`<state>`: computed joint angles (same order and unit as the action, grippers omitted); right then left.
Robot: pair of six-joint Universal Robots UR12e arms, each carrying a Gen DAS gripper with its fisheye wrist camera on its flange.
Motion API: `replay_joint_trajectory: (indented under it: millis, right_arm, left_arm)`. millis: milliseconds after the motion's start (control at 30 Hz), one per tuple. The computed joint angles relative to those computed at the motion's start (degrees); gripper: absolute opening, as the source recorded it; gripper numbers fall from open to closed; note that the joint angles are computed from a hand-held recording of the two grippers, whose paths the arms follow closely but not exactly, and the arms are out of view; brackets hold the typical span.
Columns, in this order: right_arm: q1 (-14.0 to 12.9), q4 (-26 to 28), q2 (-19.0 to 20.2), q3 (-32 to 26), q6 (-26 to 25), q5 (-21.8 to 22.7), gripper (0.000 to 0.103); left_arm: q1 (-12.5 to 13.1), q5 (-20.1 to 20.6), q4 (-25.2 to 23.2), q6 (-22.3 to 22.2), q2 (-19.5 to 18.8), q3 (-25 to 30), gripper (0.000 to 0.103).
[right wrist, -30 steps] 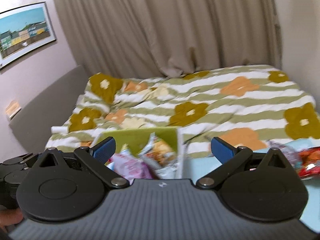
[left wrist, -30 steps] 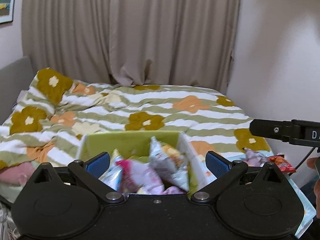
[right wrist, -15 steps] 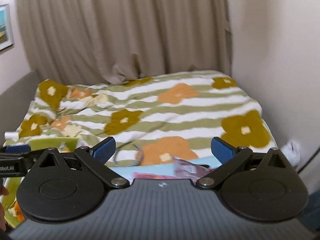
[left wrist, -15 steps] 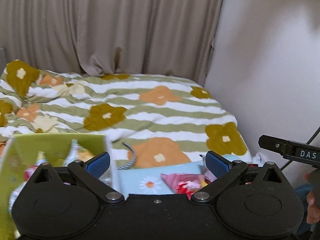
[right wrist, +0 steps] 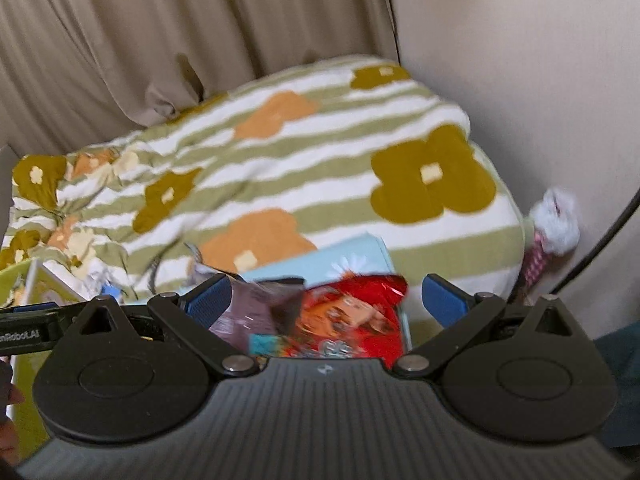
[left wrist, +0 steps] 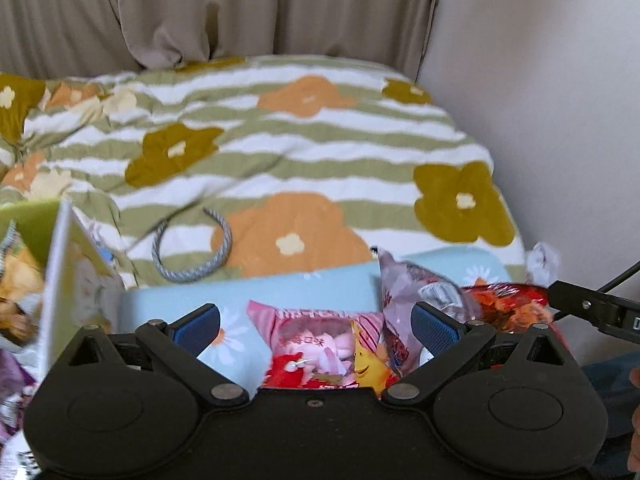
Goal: Organize snacks
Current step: 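Grasp the pink marshmallow bag with the left tool while the right tool grasps the red chip bag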
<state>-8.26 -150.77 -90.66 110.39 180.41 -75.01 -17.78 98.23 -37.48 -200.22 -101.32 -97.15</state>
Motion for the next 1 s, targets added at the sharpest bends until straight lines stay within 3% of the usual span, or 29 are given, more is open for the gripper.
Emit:
replay_joint_trajectory:
  millis: [400,533,633,900,1000]
  right_arm:
    - [-0.92,5.09,2.89,-1.48,-3.78,1.38,0.103]
    - [-0.87,6.18,3.69,-2.02,-3.84,1.47,0.103]
    - [-0.84,6.70,4.07,-2.28,-3.81,1.67,0.103]
    - [-0.44,7.90,4.86,-2.91,-3.99,1.59,0.103]
    - [-0.18,7.91,5.10,-3.00,-4.70,1.56,0.103]
  left_arm:
    - [-0.34,-1.04,-6.03,-1.62,-3.83,2.74,0.100]
    - [-0.24,-1.92,-7.66,-1.22,-4.44,3.24,0.087]
    - [-0.29,-1.79,-8.73,-0.52,-4.74,3.34,0.086]
    - [-0.27,-1.01,-6.45,0.40,-4.49,2.26,0.080]
    - [-0.33,1.14,-6.30,-0.98,-4.38,2.08,0.079]
